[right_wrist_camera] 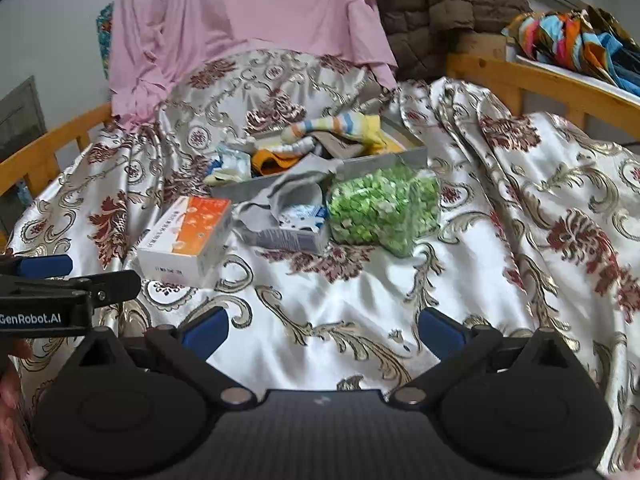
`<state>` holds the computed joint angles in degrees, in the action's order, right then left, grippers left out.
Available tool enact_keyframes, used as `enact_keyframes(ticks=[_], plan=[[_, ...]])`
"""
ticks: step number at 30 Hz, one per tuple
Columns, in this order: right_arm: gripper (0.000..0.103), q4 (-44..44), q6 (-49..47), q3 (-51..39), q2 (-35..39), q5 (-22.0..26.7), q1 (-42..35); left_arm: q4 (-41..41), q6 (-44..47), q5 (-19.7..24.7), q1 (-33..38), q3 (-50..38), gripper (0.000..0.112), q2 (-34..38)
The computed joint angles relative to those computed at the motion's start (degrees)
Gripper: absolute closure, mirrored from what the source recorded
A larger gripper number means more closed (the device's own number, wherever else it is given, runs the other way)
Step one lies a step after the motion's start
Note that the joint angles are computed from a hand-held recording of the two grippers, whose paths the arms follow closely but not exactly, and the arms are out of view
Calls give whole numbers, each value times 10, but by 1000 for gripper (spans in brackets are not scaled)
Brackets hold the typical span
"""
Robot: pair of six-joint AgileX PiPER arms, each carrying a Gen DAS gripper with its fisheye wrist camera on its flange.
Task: Organize soft objects
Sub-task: 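Raise both open tools away from the tray over the remaining pile, then grasp the grey cloth with the left tool while the right tool grasps the white tissue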
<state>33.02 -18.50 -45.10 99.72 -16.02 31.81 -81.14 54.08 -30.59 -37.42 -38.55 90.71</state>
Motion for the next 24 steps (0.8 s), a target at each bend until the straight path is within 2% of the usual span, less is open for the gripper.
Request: enact_keyframes(ticks=[2, 7, 18, 24], plan=[[0, -38, 37, 3, 3, -14, -1, -1, 1, 2, 2, -1, 10, 1], [0, -65, 65, 7, 9, -41, -1, 16, -14, 5, 9, -2, 10, 5], [0, -54, 49, 1, 22, -62, 5, 73, -71, -17, 17, -16, 10, 27], [0, -49, 34, -8, 32, -71, 5, 116, -112, -13, 32, -26, 10, 39]])
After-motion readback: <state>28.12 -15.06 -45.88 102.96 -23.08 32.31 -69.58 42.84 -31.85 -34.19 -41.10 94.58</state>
